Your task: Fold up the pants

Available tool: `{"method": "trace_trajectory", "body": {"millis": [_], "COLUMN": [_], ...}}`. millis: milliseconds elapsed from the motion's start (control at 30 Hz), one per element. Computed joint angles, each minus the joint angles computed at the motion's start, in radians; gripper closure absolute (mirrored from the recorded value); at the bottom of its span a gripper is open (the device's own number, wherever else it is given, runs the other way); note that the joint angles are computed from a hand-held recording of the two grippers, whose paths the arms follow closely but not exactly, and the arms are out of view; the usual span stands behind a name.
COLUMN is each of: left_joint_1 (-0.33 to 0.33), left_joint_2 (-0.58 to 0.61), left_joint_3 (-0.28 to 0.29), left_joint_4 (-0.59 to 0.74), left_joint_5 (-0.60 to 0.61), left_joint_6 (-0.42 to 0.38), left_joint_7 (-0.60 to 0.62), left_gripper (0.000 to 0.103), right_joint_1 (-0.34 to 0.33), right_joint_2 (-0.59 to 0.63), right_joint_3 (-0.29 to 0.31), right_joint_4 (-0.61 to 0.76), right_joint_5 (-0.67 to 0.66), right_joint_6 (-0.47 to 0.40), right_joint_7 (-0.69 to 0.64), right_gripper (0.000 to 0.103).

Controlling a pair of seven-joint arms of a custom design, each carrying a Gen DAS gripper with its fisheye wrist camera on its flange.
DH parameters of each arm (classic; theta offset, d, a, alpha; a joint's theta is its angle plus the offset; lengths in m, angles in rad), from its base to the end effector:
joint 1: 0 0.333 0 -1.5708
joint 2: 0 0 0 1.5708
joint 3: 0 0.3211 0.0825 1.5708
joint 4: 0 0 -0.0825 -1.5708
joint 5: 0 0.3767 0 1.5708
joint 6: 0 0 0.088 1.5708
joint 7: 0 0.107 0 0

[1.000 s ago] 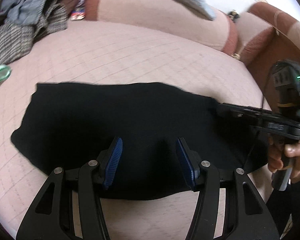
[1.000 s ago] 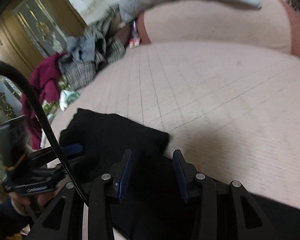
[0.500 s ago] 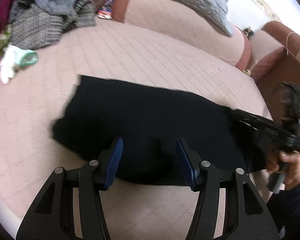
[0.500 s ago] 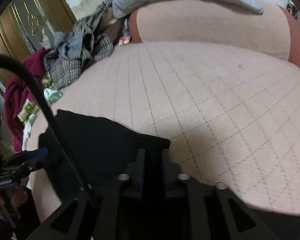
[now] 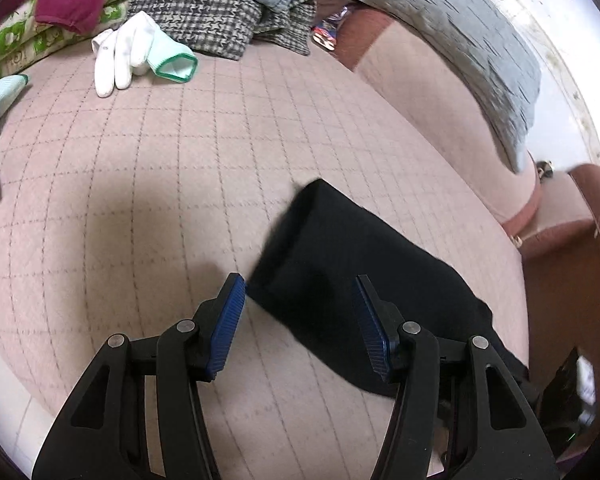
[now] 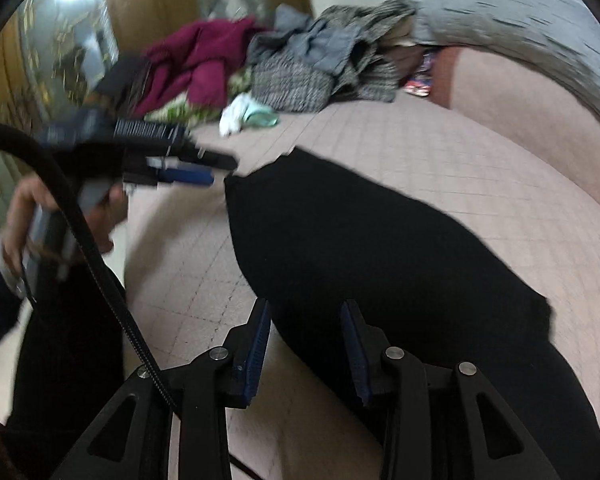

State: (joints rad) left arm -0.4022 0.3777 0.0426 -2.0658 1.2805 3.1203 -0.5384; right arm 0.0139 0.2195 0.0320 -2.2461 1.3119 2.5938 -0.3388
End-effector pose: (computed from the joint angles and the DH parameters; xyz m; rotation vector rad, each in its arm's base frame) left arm 0.5220 -0.2852 0.2968 -2.3952 1.4733 -0.9866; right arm 0.5405 0.0060 0.2822 -2.2631 0.8830 -0.2605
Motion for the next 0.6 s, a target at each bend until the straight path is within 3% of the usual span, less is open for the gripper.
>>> {"method": "trace_trajectory", "body": {"millis": [67, 100, 133, 200, 267, 367, 400, 467, 533, 600], "left_joint_1": [0.054, 0.063, 0.059, 0.034, 0.033, -0.074, -0.084, -0.035, 0.027, 0.006], "left_joint_2": [0.023, 0.034, 0.049, 0.061, 0.060, 0.036, 0.030, 0.030, 0.043, 0.038], "left_joint_3": [-0.062, -0.074, -0.073, -0.058, -0.066, 0.060, 0.071, 0.009, -0.064, -0.054], "left_joint_4": [0.007, 0.015, 0.030, 0.048, 0.055, 0.057, 0.055, 0.046, 0.032, 0.026], "left_joint_5": [-0.119, -0.151, -0.160, -0.175, -0.213, -0.136, -0.122, -0.191, -0.300, -0.321], "left_joint_6": [0.001, 0.007, 0.019, 0.017, -0.005, 0.005, -0.013, -0.066, -0.085, -0.113], "left_joint_7": [0.142, 0.191, 0.228, 0.276, 0.356, 0.293, 0.286, 0.367, 0.474, 0.502], "left_gripper": [0.048, 0.048, 0.048, 0.048, 0.061, 0.070, 0.072, 0.072, 0.072, 0.072], "right_joint_1": [0.021, 0.018, 0.009, 0.004, -0.005, -0.013, -0.011, 0.002, 0.032, 0.026], "right_joint_2": [0.037, 0.044, 0.053, 0.064, 0.045, -0.011, -0.017, -0.010, 0.022, 0.044], "right_joint_3": [0.017, 0.017, 0.014, 0.010, 0.017, 0.015, 0.010, 0.008, 0.016, 0.020], "right_joint_4": [0.019, 0.026, 0.036, 0.060, 0.053, 0.014, 0.008, 0.003, 0.000, 0.004], "right_joint_5": [0.054, 0.061, 0.059, 0.011, 0.015, 0.045, 0.042, 0.028, 0.033, 0.063], "right_joint_6": [0.090, 0.092, 0.075, 0.033, 0.010, -0.038, -0.057, -0.069, 0.005, 0.021], "right_joint_7": [-0.039, -0.031, -0.004, 0.106, 0.130, 0.110, 0.122, 0.136, 0.128, 0.114], "right_gripper": [0.078, 0.091, 0.096, 0.098, 0.098, 0.098, 0.098, 0.098, 0.098, 0.097]}}
